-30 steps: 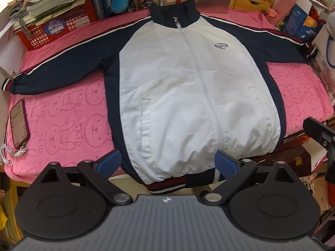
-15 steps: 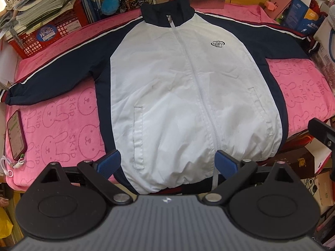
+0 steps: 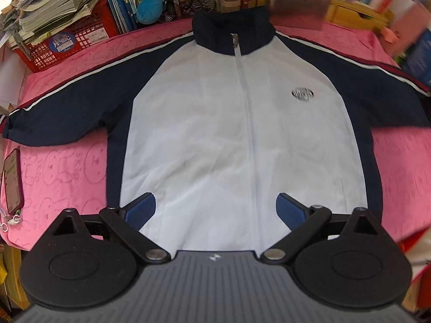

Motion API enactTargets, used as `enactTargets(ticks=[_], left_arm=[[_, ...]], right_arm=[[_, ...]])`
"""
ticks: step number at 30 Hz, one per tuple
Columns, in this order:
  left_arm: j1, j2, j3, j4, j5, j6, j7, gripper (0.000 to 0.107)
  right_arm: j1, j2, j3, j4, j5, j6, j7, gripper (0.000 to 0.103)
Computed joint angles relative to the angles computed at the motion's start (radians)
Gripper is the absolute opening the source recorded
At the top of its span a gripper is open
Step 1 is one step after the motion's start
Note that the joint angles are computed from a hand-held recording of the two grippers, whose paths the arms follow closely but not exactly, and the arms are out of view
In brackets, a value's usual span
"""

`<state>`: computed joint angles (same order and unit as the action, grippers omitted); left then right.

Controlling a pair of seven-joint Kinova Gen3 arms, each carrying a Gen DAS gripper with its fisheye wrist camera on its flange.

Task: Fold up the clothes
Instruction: 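Grasp a striped cuff with the right tool and lift the sleeve across the body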

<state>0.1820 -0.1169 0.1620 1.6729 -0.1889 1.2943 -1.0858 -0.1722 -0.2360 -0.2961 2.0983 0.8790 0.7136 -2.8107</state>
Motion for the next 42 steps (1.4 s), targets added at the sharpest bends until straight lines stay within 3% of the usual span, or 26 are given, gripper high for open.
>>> enactTargets(ticks=[3, 6, 8, 10, 15, 18, 19, 20, 21, 25, 27, 29, 33, 37, 39, 42], left_arm=[[0.02, 0.102, 0.029, -0.082, -0.054, 0.047, 0.091, 0.097], [0.065, 0.171, 0.021, -0.144, -0.09, 0.09, 0.156, 0.097], [0.093, 0.212, 0.01, -0.179, -0.108, 0.119, 0.192, 0.097], [0.116, 0.244, -0.004, -0.203, -0.115, 0.146, 0.21, 0.097], [0.146, 0.293, -0.034, -0.236, -0.114, 0.182, 0.222, 0.097], [0.147, 0.297, -0.047, -0.233, -0.111, 0.176, 0.221, 0.097], [0.145, 0.294, -0.05, -0.227, -0.109, 0.168, 0.218, 0.097], [0.142, 0.29, -0.053, -0.22, -0.109, 0.161, 0.215, 0.097], [0.138, 0.285, -0.057, -0.211, -0.11, 0.152, 0.213, 0.097], [0.106, 0.253, -0.069, -0.154, -0.107, 0.103, 0.189, 0.097], [0.08, 0.234, -0.077, -0.121, -0.098, 0.073, 0.169, 0.097], [0.048, 0.212, -0.087, -0.087, -0.084, 0.041, 0.146, 0.097], [-0.031, 0.152, -0.113, -0.022, -0.069, -0.014, 0.044, 0.097], [-0.115, 0.094, -0.147, 0.03, -0.087, -0.053, -0.052, 0.097], [-0.165, 0.077, -0.171, 0.052, -0.077, -0.061, -0.095, 0.097], [-0.231, 0.052, -0.201, 0.087, -0.054, -0.081, -0.153, 0.097]], right_arm=[[0.133, 0.139, 0.037, -0.024, 0.121, -0.108, -0.035, 0.099], [0.205, 0.278, 0.039, -0.079, 0.243, -0.119, -0.104, 0.092], [0.209, 0.371, 0.052, -0.123, 0.325, -0.086, -0.15, 0.071], [0.266, 0.463, -0.007, -0.173, 0.405, -0.022, -0.171, 0.065], [0.384, 0.636, -0.22, -0.234, 0.597, 0.181, -0.268, 0.073], [0.452, 0.698, -0.351, -0.244, 0.629, 0.282, -0.28, 0.071], [0.472, 0.71, -0.381, -0.25, 0.616, 0.294, -0.264, 0.053], [0.483, 0.717, -0.396, -0.26, 0.593, 0.295, -0.241, 0.027], [0.485, 0.719, -0.392, -0.265, 0.571, 0.286, -0.226, 0.016], [0.432, 0.7, -0.269, -0.288, 0.512, 0.2, -0.216, 0.006], [0.371, 0.652, -0.222, -0.293, 0.456, 0.179, -0.173, 0.005], [0.35, 0.576, -0.239, -0.282, 0.395, 0.135, -0.099, 0.005], [0.311, 0.431, -0.415, -0.264, 0.269, -0.027, 0.064, 0.005], [0.252, 0.496, -0.6, -0.365, 0.146, -0.189, 0.227, 0.007], [0.21, 0.587, -0.676, -0.417, 0.132, -0.236, 0.308, 0.013], [0.083, 0.652, -0.654, -0.471, 0.104, -0.186, 0.414, 0.056]])
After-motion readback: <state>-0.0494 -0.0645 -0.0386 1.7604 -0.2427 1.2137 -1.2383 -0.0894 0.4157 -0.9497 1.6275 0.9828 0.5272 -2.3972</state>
